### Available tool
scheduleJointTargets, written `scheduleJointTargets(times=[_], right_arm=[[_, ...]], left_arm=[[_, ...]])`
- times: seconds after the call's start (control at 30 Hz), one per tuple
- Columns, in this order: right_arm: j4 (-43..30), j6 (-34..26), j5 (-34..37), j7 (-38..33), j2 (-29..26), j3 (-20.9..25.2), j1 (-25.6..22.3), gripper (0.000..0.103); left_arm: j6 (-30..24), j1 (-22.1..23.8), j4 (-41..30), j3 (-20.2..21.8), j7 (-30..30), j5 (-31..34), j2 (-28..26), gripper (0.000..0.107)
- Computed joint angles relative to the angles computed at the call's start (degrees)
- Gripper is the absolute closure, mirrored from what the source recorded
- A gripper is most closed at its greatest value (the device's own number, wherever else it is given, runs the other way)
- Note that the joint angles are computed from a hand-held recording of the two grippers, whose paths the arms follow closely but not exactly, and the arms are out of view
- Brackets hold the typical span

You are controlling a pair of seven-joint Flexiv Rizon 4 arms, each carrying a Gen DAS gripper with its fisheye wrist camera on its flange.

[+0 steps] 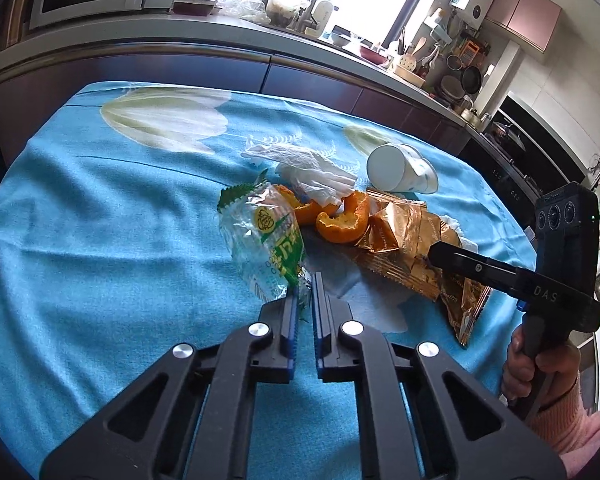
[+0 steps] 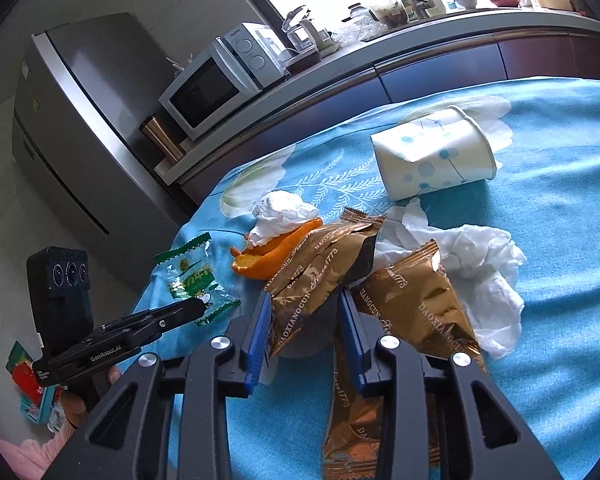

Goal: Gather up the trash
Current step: 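Grasp the green snack wrapper with the left gripper while the right gripper grasps a gold packet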

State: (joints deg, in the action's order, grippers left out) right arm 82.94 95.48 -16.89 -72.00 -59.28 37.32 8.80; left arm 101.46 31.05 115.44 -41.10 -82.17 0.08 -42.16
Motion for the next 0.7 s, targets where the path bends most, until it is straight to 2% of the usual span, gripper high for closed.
scheduleJointTargets(times=[0.07,0.13,0.3,0.4,0.57,0.7], right_arm=[[-0.56,-0.75,-0.02,-0.03,-0.34,0.28,0.09,0.071],[-0.70,-0.70,0.17,-0.36,-0.25,-0.08,0.56,0.089],[0.90,2.10,0.06,-0.70,0.96,-1.55,1.36,0.098],[2.42,4.17,-1.06,-0.15,2.59,-3.85,2.50,0.100],[4.08,6.78,-4.74,0.91,3.94,-5.18,3.26,0.100],[4.49,7.79,-9.02,1.51,3.73,-3.87,2.69,0.100]], left_arm=[[0.62,0.52,0.62,-0.25,-0.16,0.28,0.19,0.100],[1.18,1.28,1.37,-0.72,-0.53,0.81,0.37,0.101],[2.15,3.31,3.12,-1.53,-1.56,2.45,1.11,0.103],[2.83,4.89,4.49,-2.30,-2.25,3.63,1.84,0.104],[4.52,7.10,6.89,-2.66,-3.66,5.80,3.92,0.104],[5.73,10.02,9.26,-3.78,-5.07,8.13,5.65,0.104]])
